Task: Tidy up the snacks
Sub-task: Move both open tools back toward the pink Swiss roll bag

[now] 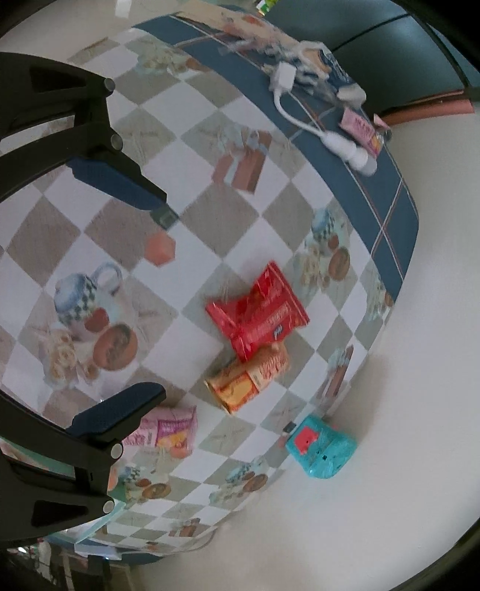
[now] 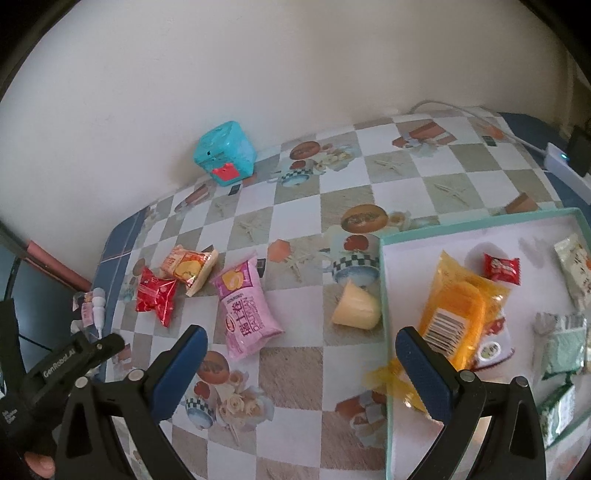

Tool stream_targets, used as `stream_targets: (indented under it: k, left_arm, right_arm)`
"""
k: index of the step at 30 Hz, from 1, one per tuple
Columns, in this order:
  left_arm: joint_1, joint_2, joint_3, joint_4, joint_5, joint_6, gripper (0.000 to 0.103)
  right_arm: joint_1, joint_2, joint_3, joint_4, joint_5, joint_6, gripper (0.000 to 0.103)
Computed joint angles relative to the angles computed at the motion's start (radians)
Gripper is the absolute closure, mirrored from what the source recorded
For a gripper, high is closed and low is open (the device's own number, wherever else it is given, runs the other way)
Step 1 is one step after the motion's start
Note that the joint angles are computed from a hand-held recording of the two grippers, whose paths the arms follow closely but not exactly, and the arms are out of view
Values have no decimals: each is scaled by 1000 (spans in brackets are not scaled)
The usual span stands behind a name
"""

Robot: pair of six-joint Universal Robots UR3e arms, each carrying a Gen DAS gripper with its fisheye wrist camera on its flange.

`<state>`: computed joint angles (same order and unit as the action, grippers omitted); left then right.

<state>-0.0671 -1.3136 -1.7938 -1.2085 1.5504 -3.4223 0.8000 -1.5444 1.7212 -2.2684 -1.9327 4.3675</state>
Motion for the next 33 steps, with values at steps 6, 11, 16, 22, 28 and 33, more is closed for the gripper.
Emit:
stream_targets:
  k: [6, 11, 16, 22, 28, 33]
  left_arm:
    - [-56, -93, 37, 59, -4, -25, 8]
    - [-95, -159, 53, 111, -5, -26, 8]
    - [-133, -229, 65, 164, -31, -14, 8]
    - [-180, -312, 82, 197, -70, -1, 8]
    - [-219, -368, 91, 235, -99, -18, 8]
    - [-244, -405, 92, 267, -100, -28, 9]
  right_arm:
    - [-29, 27, -7, -22, -2, -35, 0]
    - [-58, 46, -36, 58, -22, -46, 0]
    - [-72, 76, -84, 165, -52, -66, 0]
    - [-97, 83, -67, 186, -27, -76, 0]
    - [-84, 123, -127, 279, -73, -78, 0]
    - [-85, 109, -129, 324, -89, -56, 0]
